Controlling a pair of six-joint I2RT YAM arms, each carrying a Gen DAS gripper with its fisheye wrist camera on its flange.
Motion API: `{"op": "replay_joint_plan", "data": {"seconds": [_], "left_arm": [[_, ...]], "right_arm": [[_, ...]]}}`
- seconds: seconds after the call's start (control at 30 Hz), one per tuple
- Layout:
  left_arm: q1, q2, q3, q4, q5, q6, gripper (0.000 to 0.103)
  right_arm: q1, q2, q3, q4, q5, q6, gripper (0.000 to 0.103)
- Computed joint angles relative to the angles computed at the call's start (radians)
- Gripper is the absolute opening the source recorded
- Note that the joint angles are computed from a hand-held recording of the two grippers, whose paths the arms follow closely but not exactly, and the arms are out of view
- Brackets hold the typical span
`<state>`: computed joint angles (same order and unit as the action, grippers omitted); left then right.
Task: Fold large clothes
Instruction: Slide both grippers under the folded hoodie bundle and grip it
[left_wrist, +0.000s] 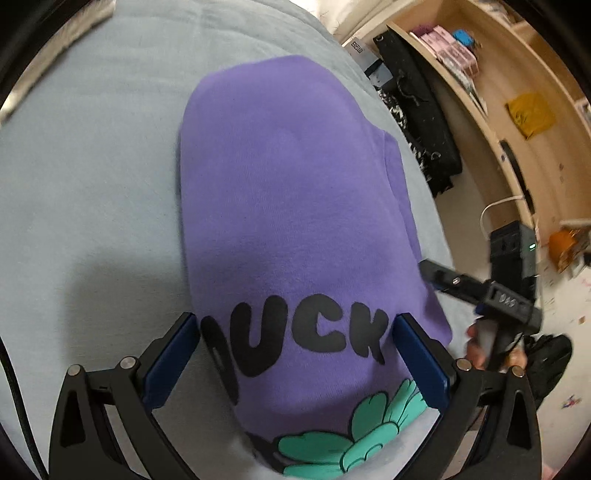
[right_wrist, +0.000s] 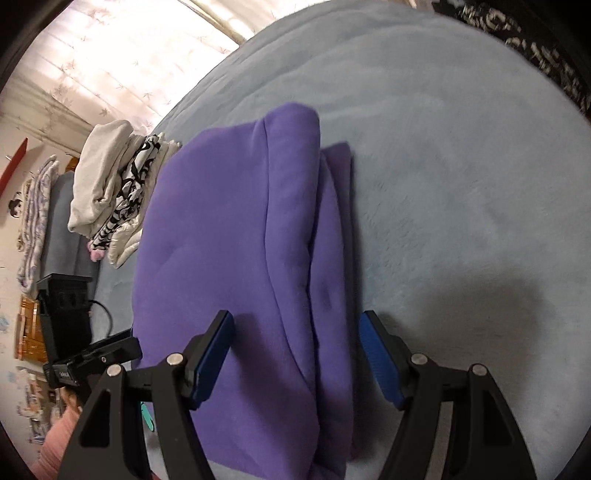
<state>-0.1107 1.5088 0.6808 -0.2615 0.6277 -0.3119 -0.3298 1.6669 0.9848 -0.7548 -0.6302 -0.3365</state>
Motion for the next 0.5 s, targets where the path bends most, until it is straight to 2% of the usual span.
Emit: {"op": "replay_joint_plan", "data": {"seconds": [0.13, 0.23, 0.3, 0.37, 0.5], "left_arm": [[0.019, 0.024, -0.062, 0.127, 0.057, -0.041, 0.103], [0.013, 0.061, -0.115, 0.25, 0.098, -0.103, 0.103], [0.032, 0.129, -0.129, 0.323, 0.18, -0.152, 0.103], [0.036, 0.149, -0.149, 0.368, 0.216, -0.184, 0.103], [-0.028, 0.128, -0.186, 0.451, 0.145, -0.259, 0.103]], "right_arm": [[0.012, 0.095, 0.02, 0.013, -0.05, 0.014, 0.071], [0.008, 0.13, 0.025, 0.043, -0.093, 0.017, 0.075], [0.004, 0.154, 0.028, 0.057, -0.114, 0.02, 0.075], [0.0, 0.165, 0.029, 0.068, -0.131, 0.016, 0.075], [0.0, 0.146, -0.002, 0.107, -0.136, 0.011, 0.069]]}}
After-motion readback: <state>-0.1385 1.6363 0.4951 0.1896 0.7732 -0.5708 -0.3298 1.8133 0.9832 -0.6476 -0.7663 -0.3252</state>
